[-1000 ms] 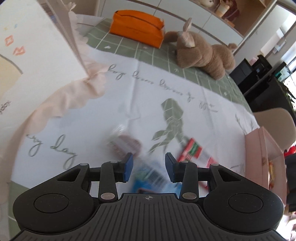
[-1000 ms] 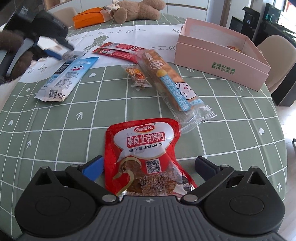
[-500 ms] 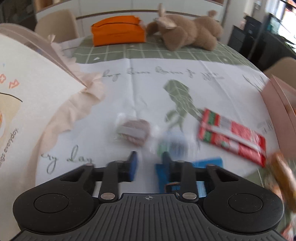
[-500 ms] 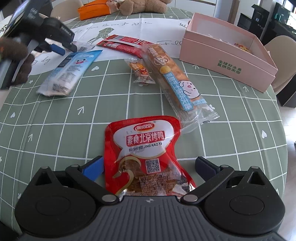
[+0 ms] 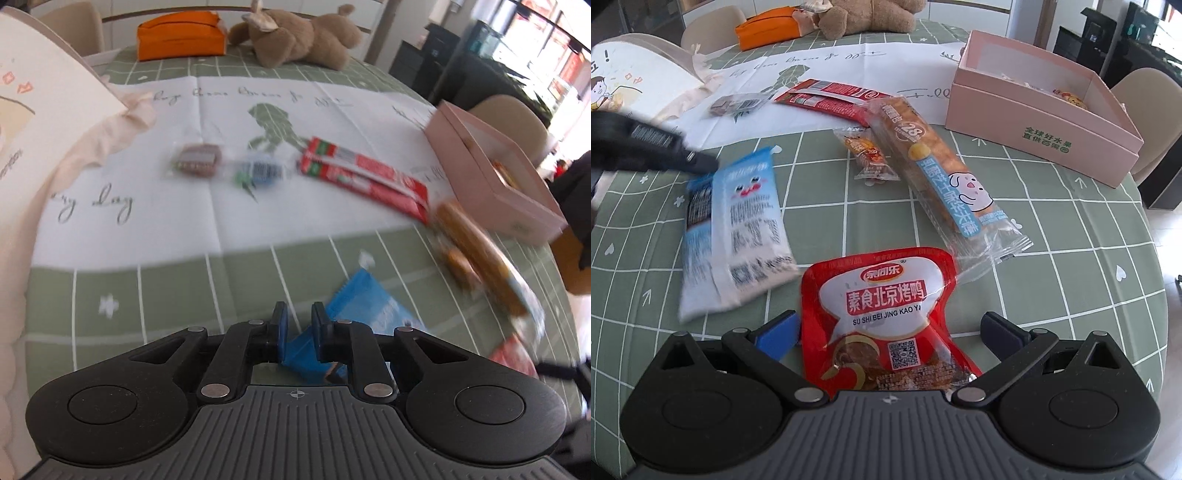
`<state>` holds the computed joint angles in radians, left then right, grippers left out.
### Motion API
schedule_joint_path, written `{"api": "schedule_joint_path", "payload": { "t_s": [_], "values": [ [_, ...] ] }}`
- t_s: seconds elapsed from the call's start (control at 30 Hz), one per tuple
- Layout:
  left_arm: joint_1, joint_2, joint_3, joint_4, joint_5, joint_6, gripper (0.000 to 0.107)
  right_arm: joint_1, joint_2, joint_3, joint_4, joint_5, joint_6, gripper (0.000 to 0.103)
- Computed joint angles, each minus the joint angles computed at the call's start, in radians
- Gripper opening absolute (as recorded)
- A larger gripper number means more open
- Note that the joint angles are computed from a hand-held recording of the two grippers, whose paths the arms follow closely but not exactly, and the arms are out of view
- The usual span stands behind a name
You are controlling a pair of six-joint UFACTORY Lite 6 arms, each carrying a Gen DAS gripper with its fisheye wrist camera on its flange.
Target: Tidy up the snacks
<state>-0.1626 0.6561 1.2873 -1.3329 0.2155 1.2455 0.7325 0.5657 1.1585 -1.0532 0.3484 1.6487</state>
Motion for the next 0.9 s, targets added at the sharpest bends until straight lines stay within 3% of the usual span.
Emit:
{"api": "schedule_joint_path", "payload": {
  "t_s": [0.23, 0.43, 0.73, 0.8, 0.9],
  "values": [
    [0.067, -0.115, -0.175, -0.135, 0.124, 0.183, 0.018, 0.008, 0.025, 0.036, 0.026, 0.025, 0.006, 0.103],
    [0.087, -0.191, -0.267, -0.194, 0.099, 0.252, 0.017, 0.012, 0.068, 0.109, 0.12, 0.05, -0.074, 0.103],
    [0.052, -0.018, -0.04, -0.257, 0.087, 0.242, 0.016, 0.032, 0.249, 0.417, 0.347, 0.122, -0.372, 0.102],
    [0.049, 0.014, 0.006, -0.229, 0.105, 0.204, 0.016, 0.033, 0.244, 0.422, 0.364, 0.138, -0.404, 0.096],
    [0.052, 0.006, 0.001, -0.227, 0.14, 0.195, 0.016, 0.031, 0.181, 0.336, 0.326, 0.123, -0.374, 0.096]
  ]
}}
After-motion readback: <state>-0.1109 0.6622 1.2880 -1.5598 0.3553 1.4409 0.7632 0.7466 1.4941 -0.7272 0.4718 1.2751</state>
